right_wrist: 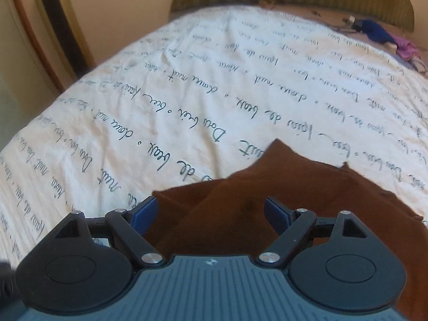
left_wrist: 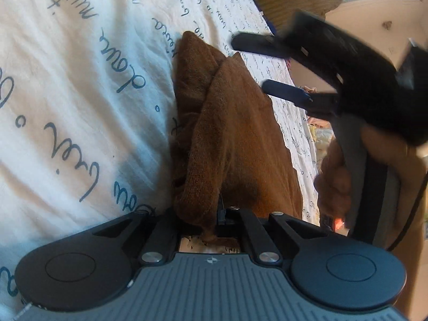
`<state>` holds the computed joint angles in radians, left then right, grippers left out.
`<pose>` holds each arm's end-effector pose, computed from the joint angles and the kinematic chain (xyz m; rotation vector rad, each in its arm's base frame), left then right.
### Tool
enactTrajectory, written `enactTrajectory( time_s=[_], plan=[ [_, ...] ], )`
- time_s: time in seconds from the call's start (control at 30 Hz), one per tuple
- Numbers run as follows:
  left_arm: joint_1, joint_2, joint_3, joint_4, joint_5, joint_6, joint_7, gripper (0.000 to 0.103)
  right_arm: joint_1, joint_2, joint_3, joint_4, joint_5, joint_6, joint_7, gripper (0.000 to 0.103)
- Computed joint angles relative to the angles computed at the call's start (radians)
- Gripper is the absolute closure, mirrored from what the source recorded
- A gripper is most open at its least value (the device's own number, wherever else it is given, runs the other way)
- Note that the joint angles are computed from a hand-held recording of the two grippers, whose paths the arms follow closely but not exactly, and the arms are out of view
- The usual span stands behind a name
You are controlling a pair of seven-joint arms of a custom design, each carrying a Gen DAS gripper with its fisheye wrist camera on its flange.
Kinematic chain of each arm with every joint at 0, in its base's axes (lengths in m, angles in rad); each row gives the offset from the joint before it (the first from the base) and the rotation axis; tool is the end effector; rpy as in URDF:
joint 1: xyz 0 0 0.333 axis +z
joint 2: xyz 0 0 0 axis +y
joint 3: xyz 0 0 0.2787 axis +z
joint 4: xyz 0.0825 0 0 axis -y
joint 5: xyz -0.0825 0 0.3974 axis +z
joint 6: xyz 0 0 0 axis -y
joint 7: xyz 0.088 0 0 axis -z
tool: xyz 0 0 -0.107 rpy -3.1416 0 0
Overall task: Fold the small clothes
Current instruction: 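Grasp the sweater edge with the left tool while the right tool grasps beside it, then lift the edge with both tools and fold it over the sweater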
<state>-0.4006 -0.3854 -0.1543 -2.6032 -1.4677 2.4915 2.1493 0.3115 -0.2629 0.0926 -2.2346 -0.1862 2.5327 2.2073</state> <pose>0.3864 -0.2295 0.3639 1.7190 -1.7196 1.1096 0.4919 0.2151 0.4998 -1.7504 1.9471 -0.4182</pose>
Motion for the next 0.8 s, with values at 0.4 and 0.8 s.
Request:
enactTrajectory(
  time_s=[0.4, 0.8],
  plan=[
    [-0.04, -0.022, -0.029, -0.034, -0.113, 0.086, 0.07, 0.095, 0.051, 0.237, 0.037, 0.286, -0.123, -0.328, 0.058, 0.089],
    [-0.129, -0.156, -0.102, -0.051, 0.018, 0.277, 0.037, 0.097, 0.036, -0.077, -0.012, 0.004, -0.048, -0.079, 0.072, 0.094]
  ],
)
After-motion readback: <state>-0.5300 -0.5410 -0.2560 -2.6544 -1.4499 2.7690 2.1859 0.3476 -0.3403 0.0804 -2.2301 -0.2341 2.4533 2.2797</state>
